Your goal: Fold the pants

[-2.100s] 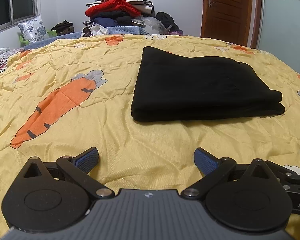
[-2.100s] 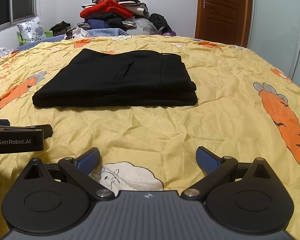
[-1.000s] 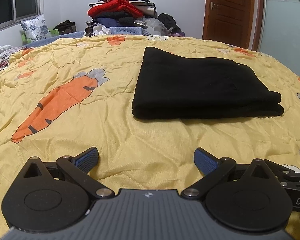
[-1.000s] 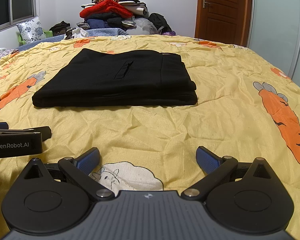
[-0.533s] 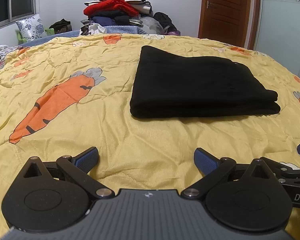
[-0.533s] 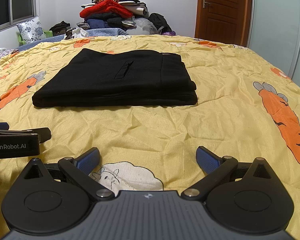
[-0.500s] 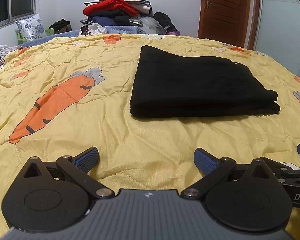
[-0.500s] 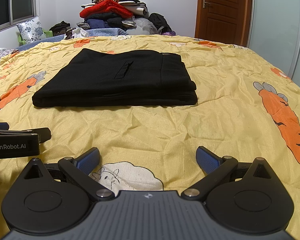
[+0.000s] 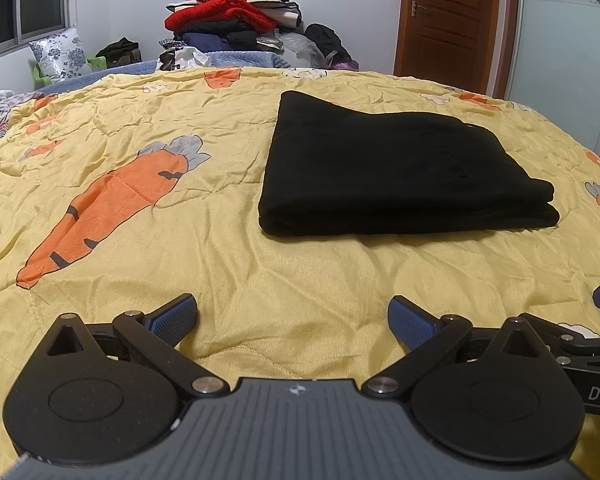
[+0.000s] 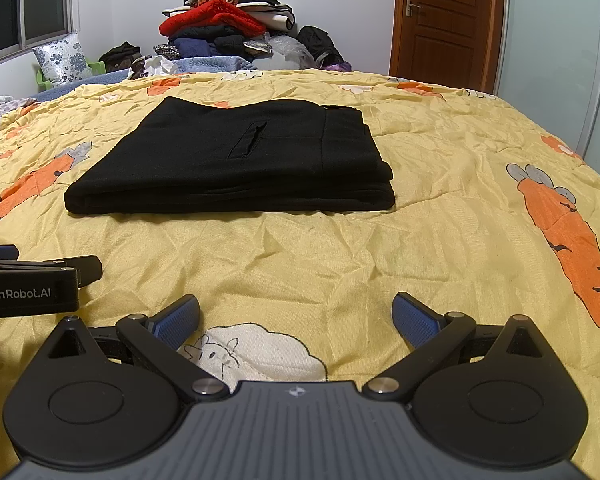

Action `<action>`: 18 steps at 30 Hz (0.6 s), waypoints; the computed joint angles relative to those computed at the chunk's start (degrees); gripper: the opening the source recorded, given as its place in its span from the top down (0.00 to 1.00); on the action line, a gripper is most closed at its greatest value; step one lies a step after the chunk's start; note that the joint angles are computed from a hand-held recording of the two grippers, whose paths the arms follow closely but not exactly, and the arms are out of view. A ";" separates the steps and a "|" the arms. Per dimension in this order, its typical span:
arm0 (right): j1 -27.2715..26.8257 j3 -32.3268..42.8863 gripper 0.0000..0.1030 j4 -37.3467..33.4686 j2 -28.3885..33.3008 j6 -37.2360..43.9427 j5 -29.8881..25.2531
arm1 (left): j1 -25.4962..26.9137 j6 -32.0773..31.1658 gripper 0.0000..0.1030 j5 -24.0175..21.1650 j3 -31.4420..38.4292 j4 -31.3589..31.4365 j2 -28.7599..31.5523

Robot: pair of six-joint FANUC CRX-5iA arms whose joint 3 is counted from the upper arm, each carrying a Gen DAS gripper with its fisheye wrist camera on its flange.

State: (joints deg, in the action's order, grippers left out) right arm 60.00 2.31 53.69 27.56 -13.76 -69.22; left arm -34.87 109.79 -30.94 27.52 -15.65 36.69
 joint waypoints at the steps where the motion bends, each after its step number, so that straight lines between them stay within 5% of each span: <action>1: 0.00 0.00 0.00 0.00 0.00 0.00 0.00 | -0.02 0.05 0.00 -0.01 0.01 -0.05 0.00; 18: -0.01 0.03 0.00 0.00 0.02 0.01 0.00 | 0.36 -1.30 0.00 1.26 -0.97 1.74 -0.24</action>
State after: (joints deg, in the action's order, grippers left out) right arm 60.00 2.33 53.69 27.58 -13.74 -69.22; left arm -34.51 108.49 -29.68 26.55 -13.92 36.45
